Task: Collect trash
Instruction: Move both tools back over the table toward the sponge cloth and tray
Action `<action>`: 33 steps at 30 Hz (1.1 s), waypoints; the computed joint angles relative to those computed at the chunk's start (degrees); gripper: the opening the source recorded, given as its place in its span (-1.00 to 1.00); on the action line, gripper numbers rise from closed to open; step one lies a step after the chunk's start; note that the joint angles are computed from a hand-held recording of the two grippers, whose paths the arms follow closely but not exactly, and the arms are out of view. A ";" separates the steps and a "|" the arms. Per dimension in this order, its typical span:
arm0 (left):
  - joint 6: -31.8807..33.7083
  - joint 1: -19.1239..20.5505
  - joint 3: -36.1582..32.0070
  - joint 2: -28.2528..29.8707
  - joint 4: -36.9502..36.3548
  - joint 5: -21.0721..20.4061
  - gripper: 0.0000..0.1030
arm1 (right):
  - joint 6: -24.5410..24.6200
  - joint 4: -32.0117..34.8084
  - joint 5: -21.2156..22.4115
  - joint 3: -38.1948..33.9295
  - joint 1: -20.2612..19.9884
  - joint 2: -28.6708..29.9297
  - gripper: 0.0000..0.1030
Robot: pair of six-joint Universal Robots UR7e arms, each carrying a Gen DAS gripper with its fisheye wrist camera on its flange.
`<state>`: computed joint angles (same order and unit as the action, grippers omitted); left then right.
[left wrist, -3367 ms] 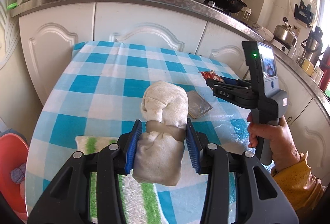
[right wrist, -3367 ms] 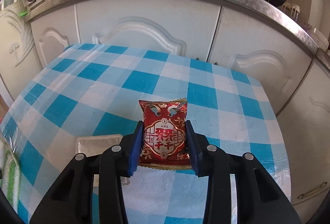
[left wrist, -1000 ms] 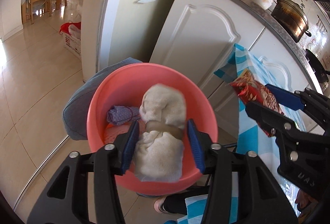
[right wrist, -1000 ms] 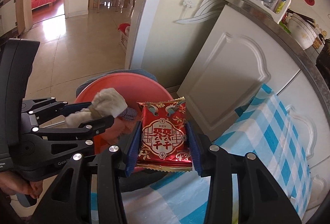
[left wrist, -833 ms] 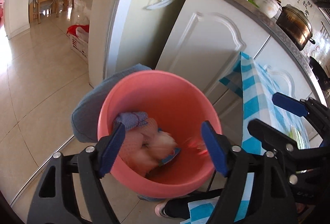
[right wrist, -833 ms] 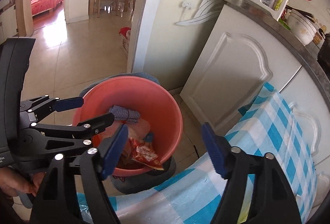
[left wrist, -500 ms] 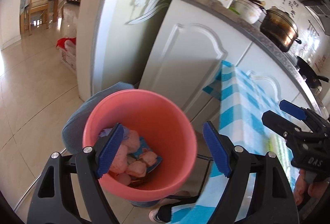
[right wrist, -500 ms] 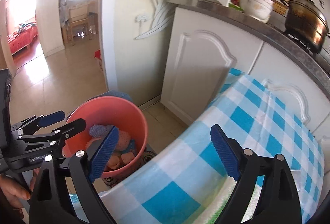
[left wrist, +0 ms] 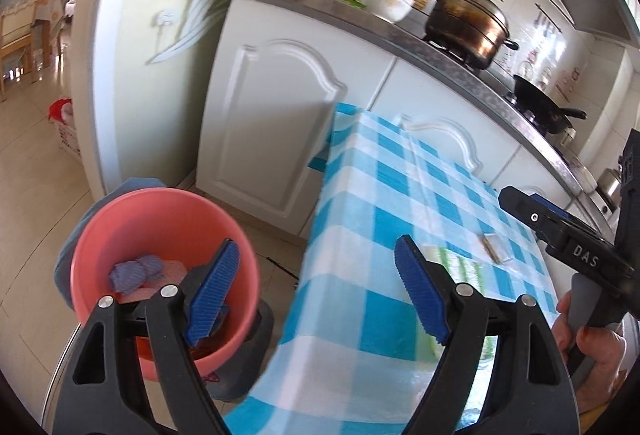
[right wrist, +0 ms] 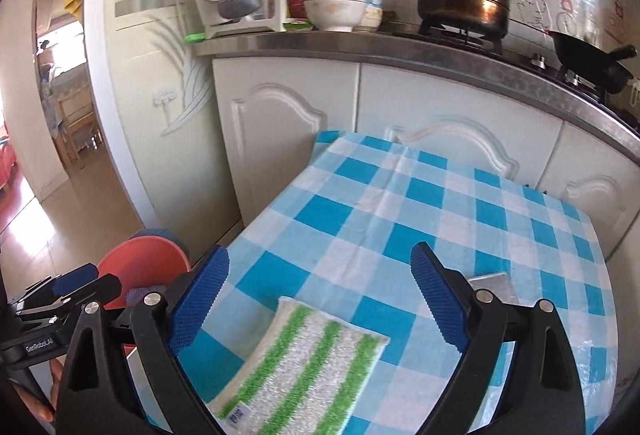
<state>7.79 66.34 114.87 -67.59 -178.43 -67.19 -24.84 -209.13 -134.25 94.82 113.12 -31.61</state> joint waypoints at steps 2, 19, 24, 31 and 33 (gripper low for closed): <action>0.13 -0.95 0.12 0.29 0.51 -0.17 0.57 | 0.52 -1.84 -0.22 1.57 -0.72 -1.12 0.77; 1.16 -8.27 1.90 3.55 2.33 0.91 0.58 | 4.56 -11.73 1.21 12.71 -6.26 -9.63 0.78; 1.03 -9.92 2.04 4.78 3.06 1.65 0.58 | 4.96 -13.41 1.79 14.68 -7.59 -11.41 0.78; 1.49 -12.04 2.04 6.30 3.57 2.38 0.59 | 5.02 -15.49 2.70 16.86 -9.21 -13.36 0.78; 1.74 -12.67 2.09 6.76 3.74 2.57 0.59 | 4.97 -16.10 2.90 17.26 -9.64 -13.82 0.78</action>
